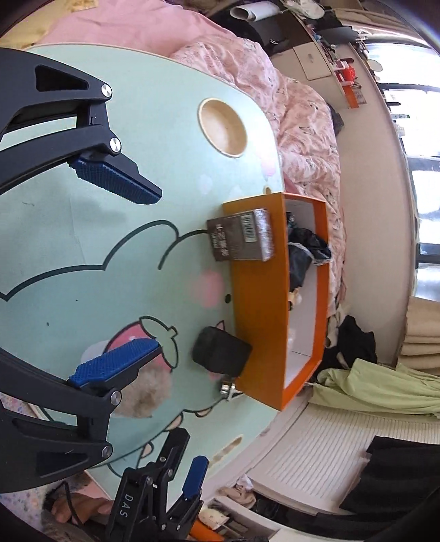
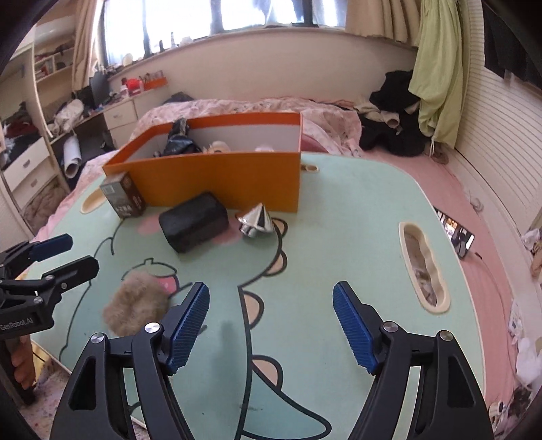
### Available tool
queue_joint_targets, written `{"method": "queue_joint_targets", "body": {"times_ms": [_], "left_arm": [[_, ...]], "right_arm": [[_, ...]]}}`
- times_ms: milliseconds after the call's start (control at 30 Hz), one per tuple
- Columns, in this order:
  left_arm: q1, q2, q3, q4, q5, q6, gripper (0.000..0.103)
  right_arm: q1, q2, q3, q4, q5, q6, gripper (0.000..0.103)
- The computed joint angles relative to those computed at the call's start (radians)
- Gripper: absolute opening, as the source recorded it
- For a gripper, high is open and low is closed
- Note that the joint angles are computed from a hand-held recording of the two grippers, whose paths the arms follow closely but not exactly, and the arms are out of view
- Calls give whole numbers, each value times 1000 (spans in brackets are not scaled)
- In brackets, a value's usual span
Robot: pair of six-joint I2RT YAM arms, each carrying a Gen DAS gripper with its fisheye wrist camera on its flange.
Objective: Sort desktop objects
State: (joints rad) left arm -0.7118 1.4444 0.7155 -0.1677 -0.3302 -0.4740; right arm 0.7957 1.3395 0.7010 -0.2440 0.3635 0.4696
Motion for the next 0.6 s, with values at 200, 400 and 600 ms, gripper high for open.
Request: {"method": "queue_joint_targets", "body": {"times_ms": [200,400,600], "left_arm": [[-21,64,16,-20,-36,-14,88],[-25,81,24,-22,-42,-22,103],[-23,76,12,-8,-40,-16,103]], "right_arm": [[20,78,11,3,19,11,98],[13,97,1,31,10,-8,103],[5,94,-14,55,8,-21,103]]}}
